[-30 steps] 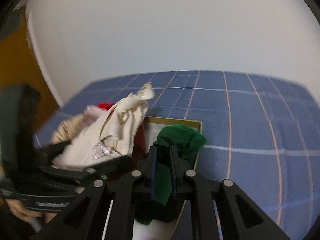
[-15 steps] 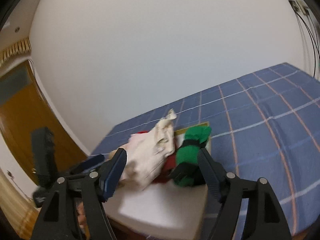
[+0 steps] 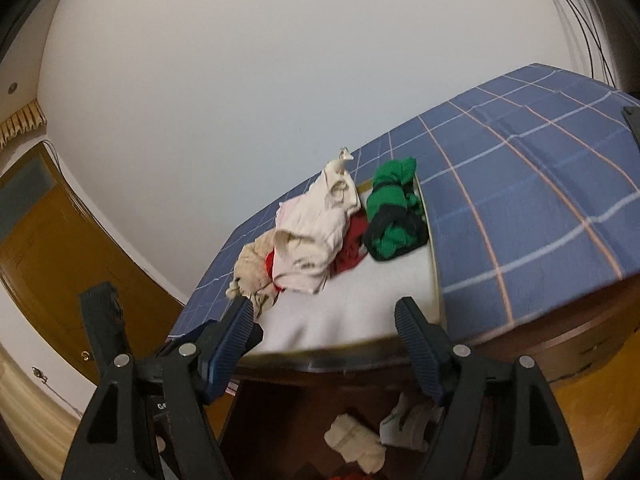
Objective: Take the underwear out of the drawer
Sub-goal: 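Open both grippers to release the items and pull back toward the drawer, then move both tools down into the open drawer toward the socks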
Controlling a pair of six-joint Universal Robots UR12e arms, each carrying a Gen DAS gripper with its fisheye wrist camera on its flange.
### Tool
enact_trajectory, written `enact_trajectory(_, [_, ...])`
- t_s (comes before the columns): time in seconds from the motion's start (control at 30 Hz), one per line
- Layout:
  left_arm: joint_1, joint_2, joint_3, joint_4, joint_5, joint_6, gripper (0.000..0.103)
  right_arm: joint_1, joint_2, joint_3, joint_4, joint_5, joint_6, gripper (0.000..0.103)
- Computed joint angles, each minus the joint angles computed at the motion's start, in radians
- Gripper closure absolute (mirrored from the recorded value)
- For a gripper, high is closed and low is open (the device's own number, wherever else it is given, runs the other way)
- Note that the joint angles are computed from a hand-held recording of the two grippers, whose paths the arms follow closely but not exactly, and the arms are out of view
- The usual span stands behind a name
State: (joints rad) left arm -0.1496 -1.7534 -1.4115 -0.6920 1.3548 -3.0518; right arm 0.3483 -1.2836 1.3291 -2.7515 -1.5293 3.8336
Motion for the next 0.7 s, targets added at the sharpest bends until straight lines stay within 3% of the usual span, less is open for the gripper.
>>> enact_trajectory(0.37, [0.021, 0.079, -0.113, 0.043, 0.004, 0.002, 0.000, 0.070, -0.043, 0.082, -0.020, -0.156, -0.012, 0.028])
enact_trajectory(0.7, [0.031, 0.130, -0.205, 0.042, 0.014, 0.070, 0.000, 0.103, -0.079, 0.170, 0.008, -0.207, 0.006, 0.028])
